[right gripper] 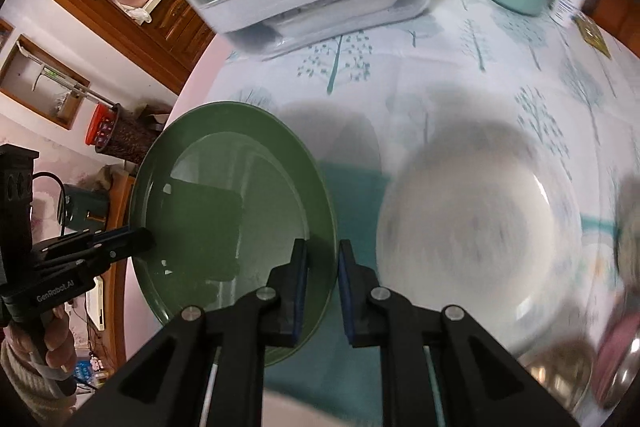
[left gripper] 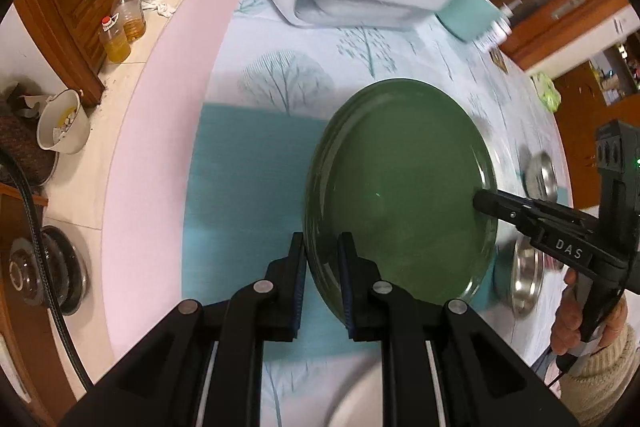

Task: Organize plates and bowls

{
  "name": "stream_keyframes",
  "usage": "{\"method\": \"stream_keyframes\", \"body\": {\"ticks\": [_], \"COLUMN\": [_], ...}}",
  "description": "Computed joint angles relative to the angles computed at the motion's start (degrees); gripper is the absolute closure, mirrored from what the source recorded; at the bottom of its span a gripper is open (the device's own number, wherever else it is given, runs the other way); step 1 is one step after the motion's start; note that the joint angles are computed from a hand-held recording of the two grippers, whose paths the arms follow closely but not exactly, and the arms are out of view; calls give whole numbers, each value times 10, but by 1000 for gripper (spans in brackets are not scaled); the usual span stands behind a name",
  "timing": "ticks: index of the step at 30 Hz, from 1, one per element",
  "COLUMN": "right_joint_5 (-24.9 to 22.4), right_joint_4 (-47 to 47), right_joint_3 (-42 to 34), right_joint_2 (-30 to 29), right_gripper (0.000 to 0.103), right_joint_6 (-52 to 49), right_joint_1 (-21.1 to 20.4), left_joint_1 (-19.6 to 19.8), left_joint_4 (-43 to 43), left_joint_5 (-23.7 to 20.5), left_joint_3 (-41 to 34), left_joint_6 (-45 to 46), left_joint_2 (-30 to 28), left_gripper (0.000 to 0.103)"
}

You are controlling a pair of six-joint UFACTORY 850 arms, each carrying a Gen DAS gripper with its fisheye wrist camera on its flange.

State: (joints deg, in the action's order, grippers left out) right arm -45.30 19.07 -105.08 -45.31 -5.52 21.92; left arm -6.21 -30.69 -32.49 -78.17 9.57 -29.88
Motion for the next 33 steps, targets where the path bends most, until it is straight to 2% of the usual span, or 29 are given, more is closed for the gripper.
{"method": "stream_keyframes", "body": {"ticks": [11,18,24,30,33], "right_joint_5": [68,93,132,145,147], "right_joint_4": [56,70,27,8,13], "right_joint_3": [277,405,480,514,519], "right_joint_2": [212,304,346,344,339], "right_gripper": [89,89,89,89,89], "right_joint_6": [-55,-74,-50,-24,-26], "right_joint_1": [-9,-17,-7,7,10], "left_joint_1": [-75,-140,-171,-174,-175], "left_joint_4": [45,77,54,-3,9], "left_joint_5": [33,56,84,95,99], "left_joint_3": [168,242,292,327,334], "left_joint_6": [-63,-118,-137,-136,-151], "left_joint_2": [159,207,210,205,205], "left_gripper": [89,90,89,89,89]}}
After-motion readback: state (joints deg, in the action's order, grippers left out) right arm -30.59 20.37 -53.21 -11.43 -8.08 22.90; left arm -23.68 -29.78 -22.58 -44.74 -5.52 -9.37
